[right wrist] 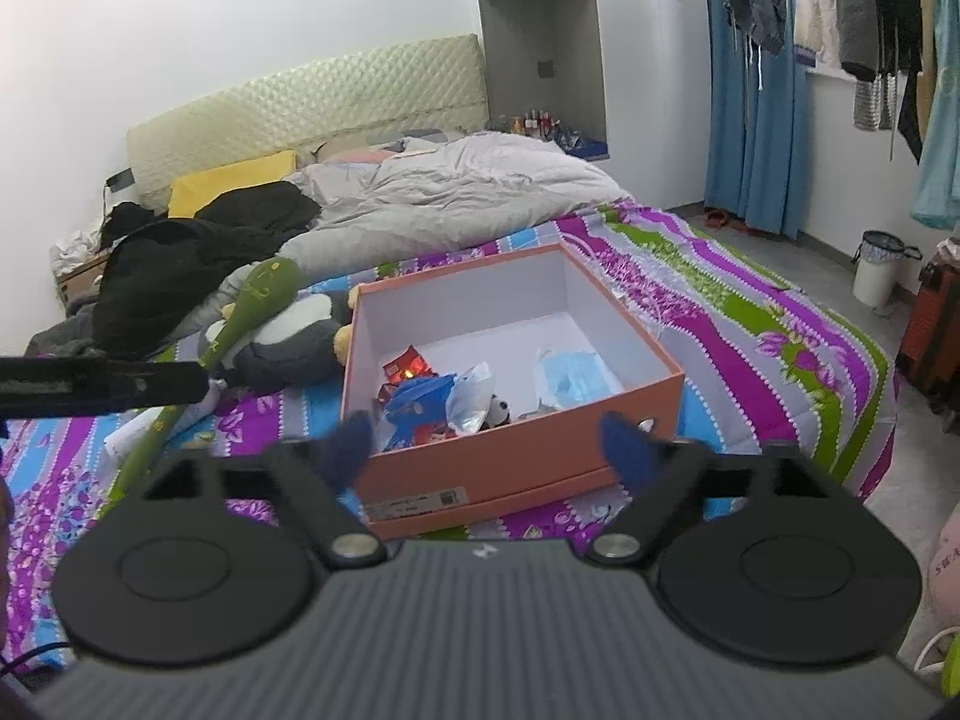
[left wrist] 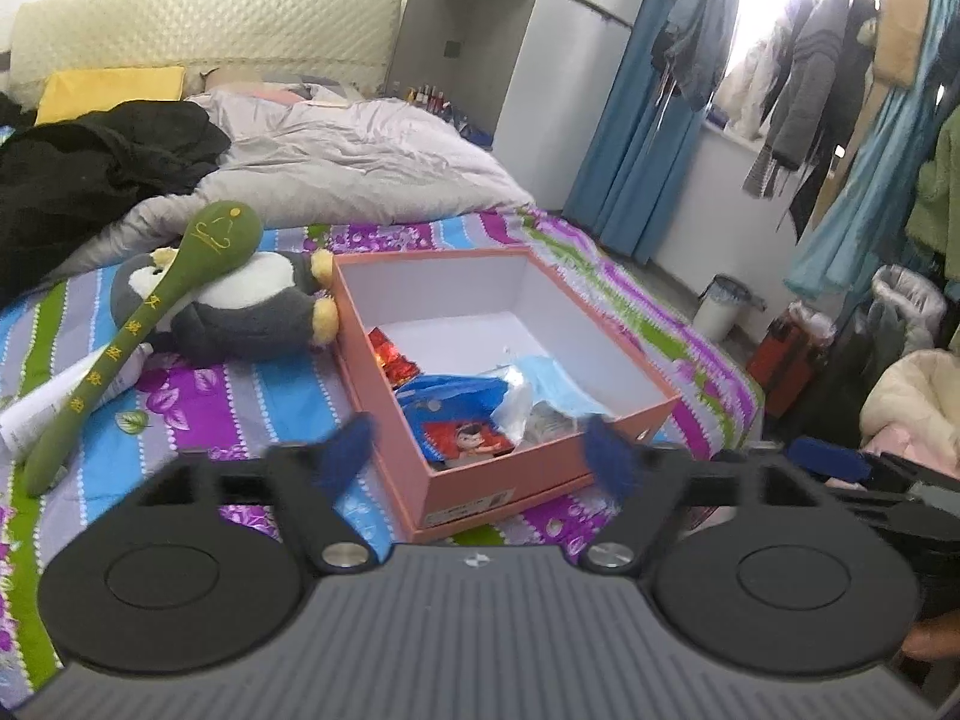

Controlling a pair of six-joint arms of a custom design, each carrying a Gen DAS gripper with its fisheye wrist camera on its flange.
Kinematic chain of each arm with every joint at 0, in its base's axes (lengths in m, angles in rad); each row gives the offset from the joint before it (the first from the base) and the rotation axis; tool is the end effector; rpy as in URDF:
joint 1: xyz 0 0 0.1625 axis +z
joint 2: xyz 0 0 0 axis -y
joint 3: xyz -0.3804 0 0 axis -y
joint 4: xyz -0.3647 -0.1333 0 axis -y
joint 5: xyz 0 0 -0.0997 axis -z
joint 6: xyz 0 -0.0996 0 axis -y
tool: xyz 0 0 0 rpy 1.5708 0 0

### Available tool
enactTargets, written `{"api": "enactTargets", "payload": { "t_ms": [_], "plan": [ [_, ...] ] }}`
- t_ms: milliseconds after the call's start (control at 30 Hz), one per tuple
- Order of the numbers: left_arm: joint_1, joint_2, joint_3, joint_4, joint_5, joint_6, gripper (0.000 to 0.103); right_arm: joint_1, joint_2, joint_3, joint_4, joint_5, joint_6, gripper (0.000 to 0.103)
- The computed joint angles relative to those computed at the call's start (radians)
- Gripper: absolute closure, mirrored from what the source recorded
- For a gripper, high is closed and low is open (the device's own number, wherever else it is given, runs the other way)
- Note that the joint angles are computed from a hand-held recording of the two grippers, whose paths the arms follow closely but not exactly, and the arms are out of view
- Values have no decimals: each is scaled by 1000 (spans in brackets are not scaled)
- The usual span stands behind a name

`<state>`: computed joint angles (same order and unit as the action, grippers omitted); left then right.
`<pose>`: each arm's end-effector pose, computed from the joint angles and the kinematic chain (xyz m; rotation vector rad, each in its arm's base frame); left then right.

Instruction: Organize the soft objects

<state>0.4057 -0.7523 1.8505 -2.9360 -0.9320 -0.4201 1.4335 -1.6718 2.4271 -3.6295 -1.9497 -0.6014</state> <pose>-0.4394 -0.3985 0.0469 0.8827 2.5930 -0.9025 0.0486 -0.3527 0.3627 0.1768 -2.0318 1.2960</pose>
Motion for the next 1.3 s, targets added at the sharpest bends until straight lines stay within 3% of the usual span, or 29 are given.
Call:
{"api": "enactTargets", "payload": {
  "t_ms": [100,300,833,1300],
  "plan": [
    [-2,-2,4,2,15,-2,4,1,7,-2,-18,-17,-3,11],
    [-5,-3,-15,82,47,-19,0,-6,14,4,-56,2,-24,11],
    [-4,-2,-37,163,57,-55,0,-5,25,-1,-55,-19,-21,11],
    [-4,-1,-29,144,54,-41,0,-3,37,1,-85,-19,-35,11]
  ]
}}
